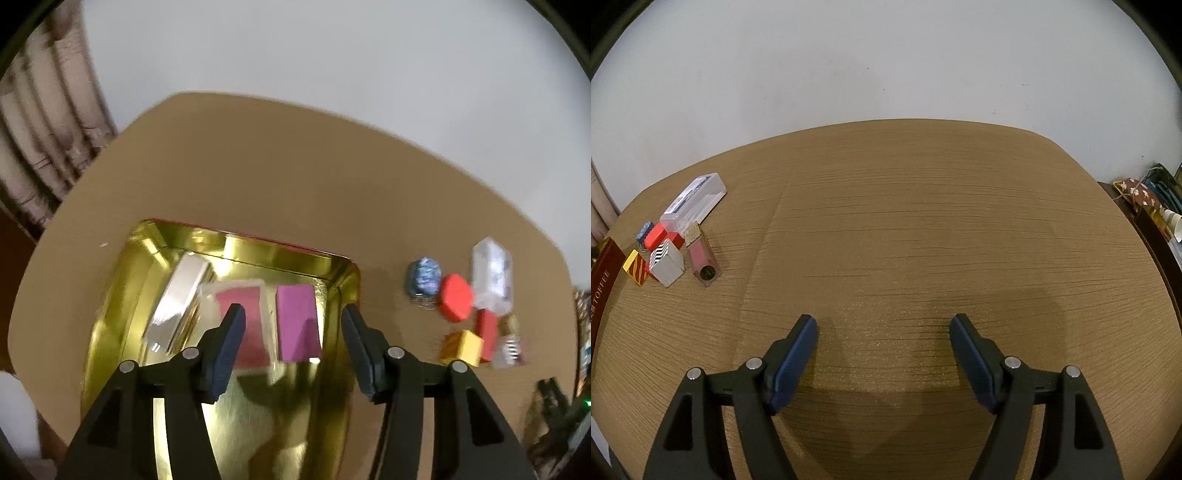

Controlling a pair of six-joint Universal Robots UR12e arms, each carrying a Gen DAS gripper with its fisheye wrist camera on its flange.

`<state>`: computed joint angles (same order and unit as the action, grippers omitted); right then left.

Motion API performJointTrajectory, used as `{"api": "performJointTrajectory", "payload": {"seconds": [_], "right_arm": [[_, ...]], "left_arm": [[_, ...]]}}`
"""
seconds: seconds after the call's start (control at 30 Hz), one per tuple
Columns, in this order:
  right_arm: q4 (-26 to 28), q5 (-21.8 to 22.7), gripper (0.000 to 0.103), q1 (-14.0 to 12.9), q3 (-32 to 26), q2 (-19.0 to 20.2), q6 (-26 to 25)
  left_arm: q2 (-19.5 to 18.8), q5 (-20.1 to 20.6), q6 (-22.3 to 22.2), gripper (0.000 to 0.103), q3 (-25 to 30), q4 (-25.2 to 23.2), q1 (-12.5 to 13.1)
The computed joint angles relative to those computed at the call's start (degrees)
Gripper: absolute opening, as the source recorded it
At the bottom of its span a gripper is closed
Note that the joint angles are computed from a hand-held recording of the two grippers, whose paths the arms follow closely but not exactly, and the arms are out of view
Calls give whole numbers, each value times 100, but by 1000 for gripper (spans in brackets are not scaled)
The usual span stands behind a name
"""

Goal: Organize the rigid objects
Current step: 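Lower the pink block into the tin beside the clear box, release, then grasp the lipstick tube with the right gripper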

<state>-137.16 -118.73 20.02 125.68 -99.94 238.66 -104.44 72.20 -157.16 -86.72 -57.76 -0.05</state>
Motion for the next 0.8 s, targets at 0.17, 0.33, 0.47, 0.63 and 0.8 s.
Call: {"api": "performJointTrajectory", "payload": {"seconds": [0.17, 0.33, 0.47, 0.63, 0.8], "right_arm": [[-860, 322, 78, -80, 217, -82, -467], [-1543, 931, 77, -159, -9, 121, -2035], [-1353, 1236, 76, -273, -447, 442, -3110], [-929, 1478, 69, -407, -847, 742, -3649], [-584, 1591, 58, -437, -1108, 1003, -3865]], "left_arm": [[936, -893, 544, 56, -940, 382, 394], [1871, -1399, 1624, 75, -1855, 415, 734], [2421, -1563, 2172, 75, -2477, 341, 900], [2659, -1463, 2376, 79, -2836, 337, 1021], [2616, -1160, 2181, 79, -2895, 127, 1111]]}}
